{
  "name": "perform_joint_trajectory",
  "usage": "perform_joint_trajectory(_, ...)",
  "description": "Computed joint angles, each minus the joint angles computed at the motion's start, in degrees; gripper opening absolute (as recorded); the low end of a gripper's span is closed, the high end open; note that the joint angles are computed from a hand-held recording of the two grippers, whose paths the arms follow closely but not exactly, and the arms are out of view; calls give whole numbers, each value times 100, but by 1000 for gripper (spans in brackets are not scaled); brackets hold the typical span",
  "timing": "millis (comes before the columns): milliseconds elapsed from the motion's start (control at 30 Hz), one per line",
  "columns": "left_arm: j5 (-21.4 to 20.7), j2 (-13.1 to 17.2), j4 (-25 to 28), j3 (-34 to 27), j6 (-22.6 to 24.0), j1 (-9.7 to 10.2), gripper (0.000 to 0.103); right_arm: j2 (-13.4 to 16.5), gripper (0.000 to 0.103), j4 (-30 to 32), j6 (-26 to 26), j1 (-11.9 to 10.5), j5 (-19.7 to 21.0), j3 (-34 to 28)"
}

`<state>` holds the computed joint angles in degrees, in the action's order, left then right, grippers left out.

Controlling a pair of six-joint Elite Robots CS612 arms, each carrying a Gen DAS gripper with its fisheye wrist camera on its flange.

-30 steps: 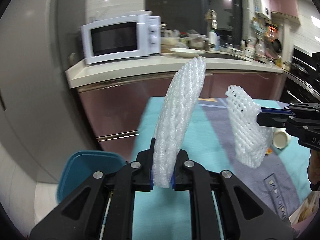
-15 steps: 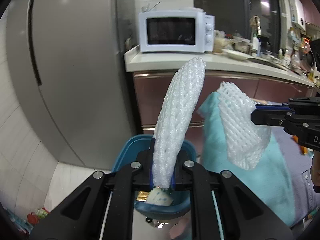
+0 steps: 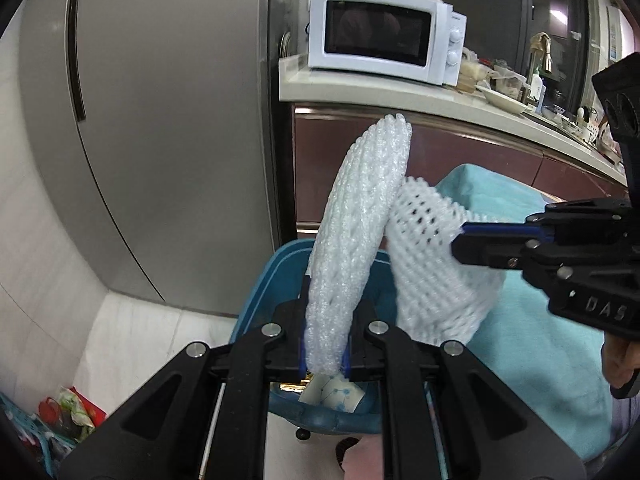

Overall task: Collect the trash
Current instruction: 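Carry both foam nettings over the blue bin with both grippers, then open both grippers to drop the nettings into the bin, then move both tools back over the table toward the cup and peel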

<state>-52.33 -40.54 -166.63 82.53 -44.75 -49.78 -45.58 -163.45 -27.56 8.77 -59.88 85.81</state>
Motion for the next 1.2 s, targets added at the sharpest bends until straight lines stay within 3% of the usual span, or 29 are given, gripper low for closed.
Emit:
perform_joint_trajectory(333, -710, 265, 274, -297, -319, 250, 14, 379, 6, 1276, -248, 198, -422, -709)
perform_joint_trajectory(367, -796, 294, 271, -322, -351, 270, 17, 411, 6, 1380, -257, 207, -446, -763)
perform_joint_trajectory(433, -896, 339, 324, -373, -360, 289, 37, 467, 11, 1491, -253, 232, -551, -846)
perform_joint_trajectory(467, -875, 361, 308, -391, -375, 286, 47, 485, 12, 1531, -234, 235, -571, -876)
perform_joint_trajectory(533, -846, 375, 392, -413, -436, 282, 51, 567, 16, 1629, -122, 247, -652, -1009)
perform_joint_trajectory(600, -794, 371, 412, -387, -550, 275, 63, 609, 19, 1705, -26, 248, -764, -1075)
perform_joint_trajectory(800, -572, 269, 388, -244, -752, 234, 78, 670, 60, 1708, 296, 167, -730, -1158)
perform_joint_trajectory(1067, 98, 86, 502, -147, -684, 80, 98, 484, 67, 1217, 324, 58, -477, -862)
perform_joint_trajectory(1133, 323, 42, 600, -150, -717, 21, 98, 398, 76, 850, 374, 9, -476, -698)
perform_joint_trajectory(1200, 426, 18, 554, -160, -663, -24, 98, 307, 79, 530, 470, -67, -409, -535)
